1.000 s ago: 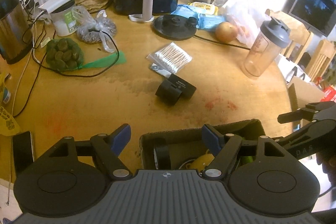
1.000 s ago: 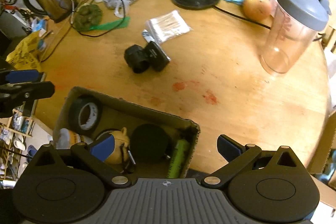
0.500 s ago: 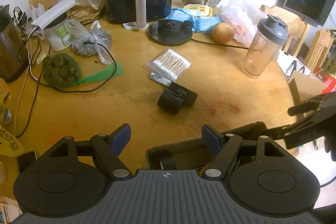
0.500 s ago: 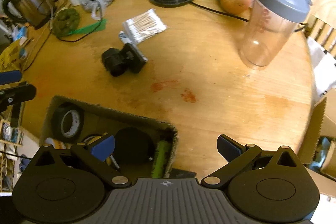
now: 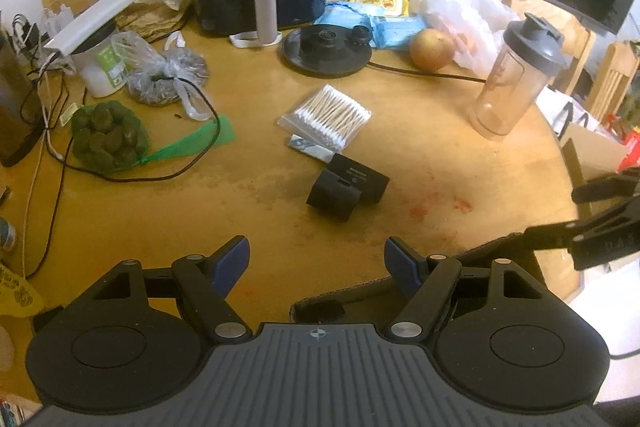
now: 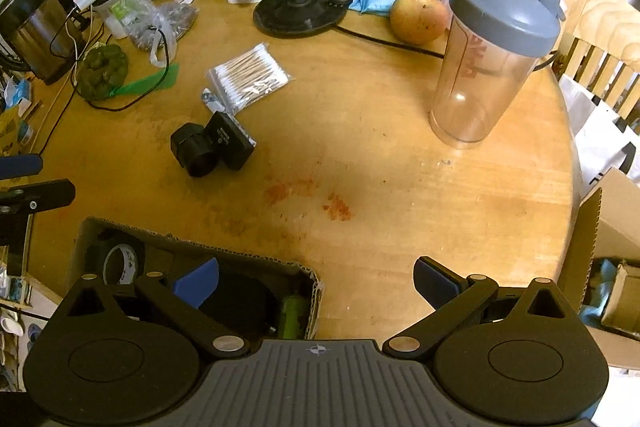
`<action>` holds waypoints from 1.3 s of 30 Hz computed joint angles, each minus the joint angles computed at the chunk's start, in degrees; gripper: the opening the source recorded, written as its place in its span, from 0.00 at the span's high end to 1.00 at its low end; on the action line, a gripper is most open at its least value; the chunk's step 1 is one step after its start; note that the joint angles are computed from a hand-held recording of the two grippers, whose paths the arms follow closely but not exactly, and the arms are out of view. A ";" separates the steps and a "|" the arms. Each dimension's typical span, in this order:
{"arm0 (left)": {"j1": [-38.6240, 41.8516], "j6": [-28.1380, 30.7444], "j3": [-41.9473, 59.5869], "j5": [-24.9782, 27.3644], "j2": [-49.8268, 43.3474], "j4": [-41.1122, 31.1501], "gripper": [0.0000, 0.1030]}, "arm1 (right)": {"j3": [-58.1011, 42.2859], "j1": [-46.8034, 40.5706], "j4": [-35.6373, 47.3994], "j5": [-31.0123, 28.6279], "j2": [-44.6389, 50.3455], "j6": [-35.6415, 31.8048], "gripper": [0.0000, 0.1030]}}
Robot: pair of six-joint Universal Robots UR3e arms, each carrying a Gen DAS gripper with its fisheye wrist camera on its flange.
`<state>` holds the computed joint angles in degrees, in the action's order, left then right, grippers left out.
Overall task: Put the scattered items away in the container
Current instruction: 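Reach the open left gripper toward the black square device on the table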
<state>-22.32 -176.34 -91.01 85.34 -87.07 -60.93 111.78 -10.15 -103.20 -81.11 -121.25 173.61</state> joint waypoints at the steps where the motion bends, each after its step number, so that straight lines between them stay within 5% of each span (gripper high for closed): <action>1: -0.03 0.59 0.04 0.02 -0.22 0.23 0.28 | -0.10 0.14 -0.42 -0.19 0.29 0.32 0.00; 18: -0.80 11.86 4.38 -0.60 -8.55 0.79 0.29 | -1.06 3.92 -3.50 -2.66 3.35 6.40 0.00; 39: -2.21 17.75 11.59 -0.15 -20.79 3.17 0.29 | 3.12 1.02 5.22 -3.93 -7.59 10.98 0.00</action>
